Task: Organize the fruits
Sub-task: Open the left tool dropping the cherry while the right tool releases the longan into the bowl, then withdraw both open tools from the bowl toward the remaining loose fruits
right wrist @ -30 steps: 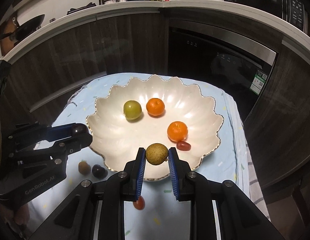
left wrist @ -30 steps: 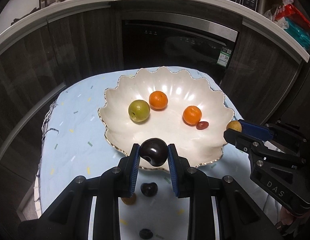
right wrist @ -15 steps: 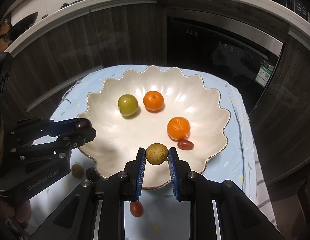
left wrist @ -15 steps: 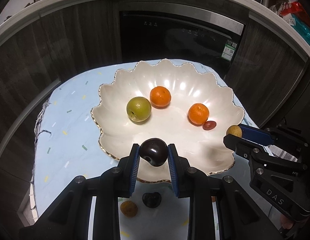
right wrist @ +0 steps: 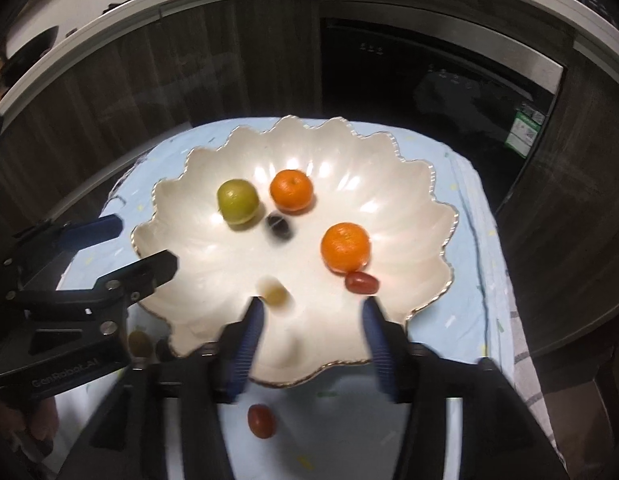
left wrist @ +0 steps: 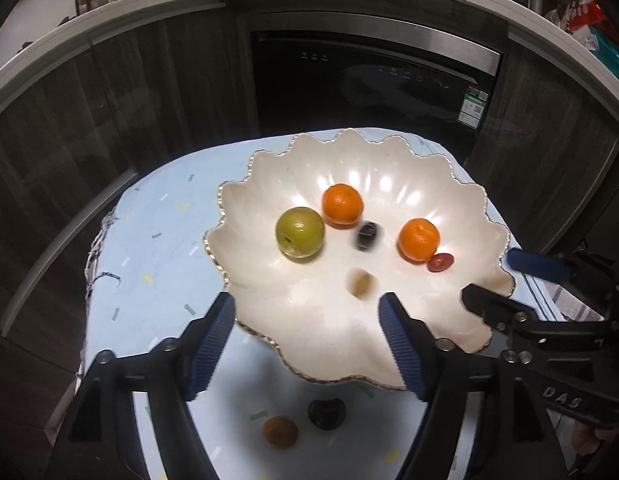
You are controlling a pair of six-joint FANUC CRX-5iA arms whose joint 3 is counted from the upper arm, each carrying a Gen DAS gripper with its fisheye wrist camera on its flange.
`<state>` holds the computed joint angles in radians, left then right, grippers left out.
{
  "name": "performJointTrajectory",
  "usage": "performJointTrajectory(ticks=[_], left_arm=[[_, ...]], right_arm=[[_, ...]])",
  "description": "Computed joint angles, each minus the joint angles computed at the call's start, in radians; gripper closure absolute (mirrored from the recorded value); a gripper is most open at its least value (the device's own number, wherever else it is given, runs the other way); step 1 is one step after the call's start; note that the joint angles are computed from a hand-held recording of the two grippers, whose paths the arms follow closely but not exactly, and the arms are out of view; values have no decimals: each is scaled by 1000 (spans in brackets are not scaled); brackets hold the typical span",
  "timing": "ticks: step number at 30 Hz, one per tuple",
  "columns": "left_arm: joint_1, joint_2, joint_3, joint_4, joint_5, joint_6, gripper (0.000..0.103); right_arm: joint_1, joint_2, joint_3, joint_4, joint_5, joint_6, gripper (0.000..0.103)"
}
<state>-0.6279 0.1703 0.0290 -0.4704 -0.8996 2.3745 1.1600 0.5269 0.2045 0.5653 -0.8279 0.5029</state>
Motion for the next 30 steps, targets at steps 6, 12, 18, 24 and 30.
performJointTrajectory(ticks=[6,12,18,24,30], left_arm=[[-4,-21,-8,-21,-11,38,18],[-22,-49,-8,-56,-30,82,16],[-49,-74,-9,-93,-58,112,15],[-73,-100,-17,-122,-82,143,15],[-99,-122,-22,-148,-113,168,15]], right_arm=[[8,-2,-9,84,-42,-81,30],[21,-15,-15,136,-70,-116,29],[34,-37,-39,177,-72,-151,29],[53,-56,-62,206,-73,-179,29],[69,-75,-88,242,-71,-210,29]])
